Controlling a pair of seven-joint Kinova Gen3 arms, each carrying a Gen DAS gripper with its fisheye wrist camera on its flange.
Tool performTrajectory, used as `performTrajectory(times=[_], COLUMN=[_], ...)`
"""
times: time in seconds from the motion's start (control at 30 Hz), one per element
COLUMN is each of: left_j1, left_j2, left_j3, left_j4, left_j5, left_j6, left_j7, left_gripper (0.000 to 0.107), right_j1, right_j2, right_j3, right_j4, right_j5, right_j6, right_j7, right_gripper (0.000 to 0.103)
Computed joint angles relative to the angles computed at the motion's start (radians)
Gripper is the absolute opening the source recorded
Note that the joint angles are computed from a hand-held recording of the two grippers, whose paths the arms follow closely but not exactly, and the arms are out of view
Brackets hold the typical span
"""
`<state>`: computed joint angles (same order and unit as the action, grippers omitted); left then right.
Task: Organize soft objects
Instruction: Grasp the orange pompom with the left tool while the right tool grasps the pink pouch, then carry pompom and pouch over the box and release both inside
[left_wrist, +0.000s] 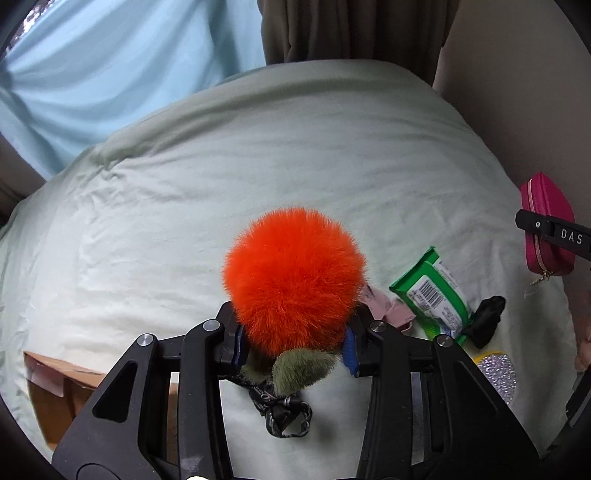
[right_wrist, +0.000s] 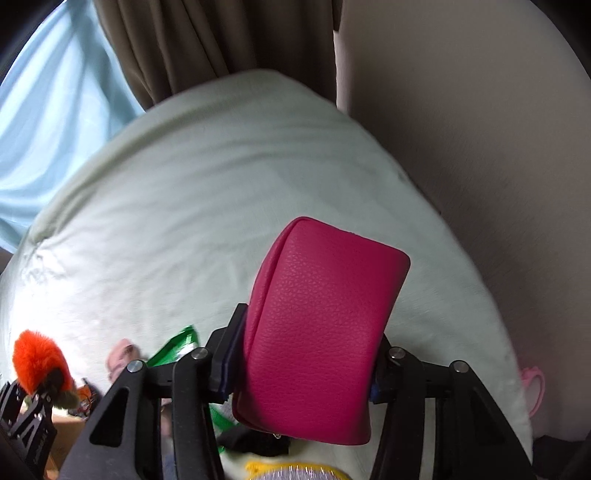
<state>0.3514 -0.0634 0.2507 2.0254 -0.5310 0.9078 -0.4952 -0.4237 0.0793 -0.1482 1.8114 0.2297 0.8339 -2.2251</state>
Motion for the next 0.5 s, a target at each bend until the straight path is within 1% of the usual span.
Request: performTrajectory(times=[0.03, 0.07, 0.13, 0.17, 0.27, 0.3, 0.4, 0.5], left_j1=[0.005, 0.007, 0.008, 0.005, -0.015, -0.024, -0.053, -0.087], left_j2=[-0.021, -0.037, -0.076, -0.099, -0.172, -0.199, -0.274, -0.345], left_j3=[0.006, 0.014, 0.032, 0.039, 0.066, 0.063, 0.07, 0.079], left_j4=[-0.02, -0.037, -0.073, -0.09, -0.143, -0.16, -0.22, -0.272], left_j5=[0.005, 0.009, 0.021, 0.032, 0.068, 0.089, 0.134, 0.154], left_j6=[0.029, 0.054, 0.108, 0.131, 0.204, 0.224, 0.305, 0.393], left_j7=[-0.002, -0.002, 0.0, -0.004, -0.02, -0.038, -0.073, -0.11], left_gripper=[0.035, 0.035, 0.035, 0.035, 0.035, 0.035, 0.035, 0.035], right_j1=[-0.01, -0.004, 0.002, -0.014, -0.002, 0.003, 0.008, 0.003], right_j2=[-0.009, -0.029, -0.075, -0.084, -0.153, -0.166, -0.22, -0.268], right_j3=[-0.004, -0.025, -0.036, -0.026, -0.051, -0.073, -0.099, -0.133], right_j4=[-0.009, -0.023, -0.035, -0.028, -0.061, -0.061, -0.1, -0.142], right_j5=[0.007, 0.014, 0.0, 0.005, -0.017, -0.02, -0.041, -0.054], right_j6=[0.012, 0.038, 0.068, 0.068, 0.126, 0.134, 0.199, 0.263], right_j7=[-0.002, -0.004, 0.022, 0.024, 0.066, 0.068, 0.091, 0.096], right_gripper=[0.047, 0.047, 0.047, 0.047, 0.047, 0.047, 0.047, 0.047])
